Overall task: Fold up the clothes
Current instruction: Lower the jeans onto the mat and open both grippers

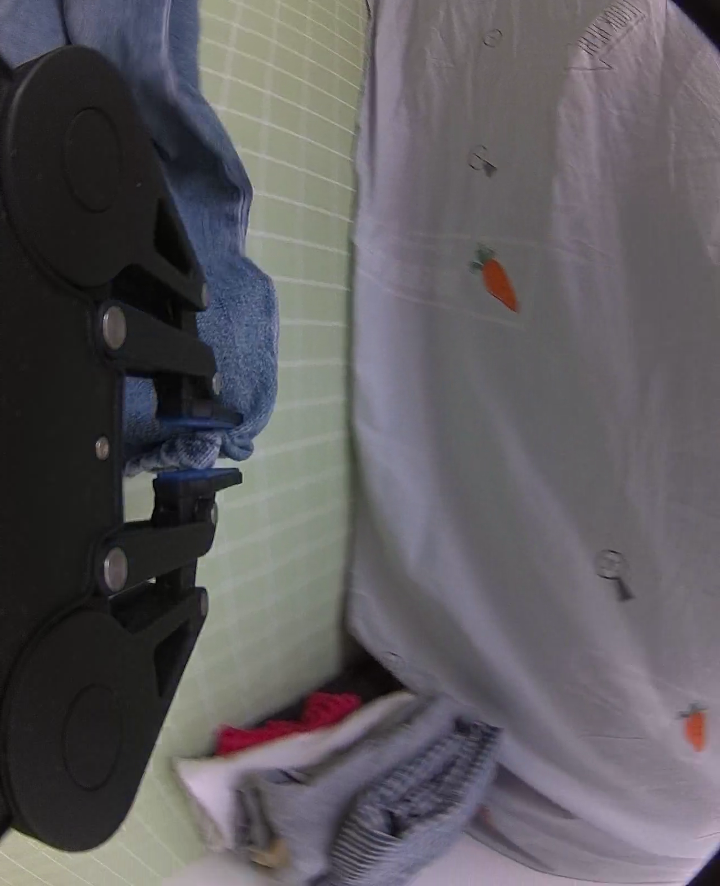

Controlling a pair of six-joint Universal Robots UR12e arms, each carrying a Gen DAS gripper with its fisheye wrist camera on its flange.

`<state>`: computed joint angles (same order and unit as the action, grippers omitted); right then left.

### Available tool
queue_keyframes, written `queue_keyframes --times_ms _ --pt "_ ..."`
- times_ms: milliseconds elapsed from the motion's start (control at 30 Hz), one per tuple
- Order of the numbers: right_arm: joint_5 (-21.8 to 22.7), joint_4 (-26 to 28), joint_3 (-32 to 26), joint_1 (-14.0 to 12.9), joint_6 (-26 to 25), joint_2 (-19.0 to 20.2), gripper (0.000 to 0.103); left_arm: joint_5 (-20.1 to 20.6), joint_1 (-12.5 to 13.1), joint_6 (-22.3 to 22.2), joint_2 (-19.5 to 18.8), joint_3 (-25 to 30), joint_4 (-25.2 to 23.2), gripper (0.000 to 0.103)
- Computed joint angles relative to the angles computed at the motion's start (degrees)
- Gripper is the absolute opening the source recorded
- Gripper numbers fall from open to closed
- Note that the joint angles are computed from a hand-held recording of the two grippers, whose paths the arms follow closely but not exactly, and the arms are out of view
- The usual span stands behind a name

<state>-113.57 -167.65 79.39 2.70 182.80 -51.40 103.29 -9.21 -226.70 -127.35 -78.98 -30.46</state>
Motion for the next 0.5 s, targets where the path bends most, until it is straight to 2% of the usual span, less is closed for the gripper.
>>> queue_keyframes --times_ms 100,133,200,233,267,300,367,433,500 --pt "-3.6 -2.6 -7.6 -1.1 -5.0 4.3 0.014 -1.0 0.8 0.1 -2.3 3.5 1.5 0.009" --pt "-3.9 -2.4 -10.1 -1.6 -4.9 5.6 0.014 -1.7 1.0 0.3 -3.1 4.7 2.4 0.010" --pt "-4.0 0.1 -15.6 -2.6 -1.7 8.4 0.016 -2.7 1.3 0.3 -5.2 7.4 4.2 0.012" --pt "-4.3 1.9 -17.9 -2.9 0.4 9.6 0.024 -2.7 1.3 -0.1 -6.3 8.8 4.8 0.019" --pt "-4.7 3.8 -19.8 -3.1 2.5 10.5 0.032 -2.6 1.2 0.0 -7.2 10.3 3.5 0.022" --pt "-5.1 5.4 -20.9 -3.2 3.9 11.1 0.042 -2.5 1.1 0.2 -7.9 12.0 1.2 0.031" --pt "-4.4 5.4 -19.2 -3.0 5.3 10.5 0.045 -2.3 0.7 2.4 -8.3 12.4 0.9 0.043" --pt "-0.9 5.0 -14.2 -2.9 7.1 8.0 0.064 -2.2 0.3 5.3 -7.4 10.4 2.6 0.074" --pt "2.3 6.5 -8.7 -2.7 11.3 5.2 0.066 -2.0 -0.1 7.2 -6.0 8.1 1.8 0.078"
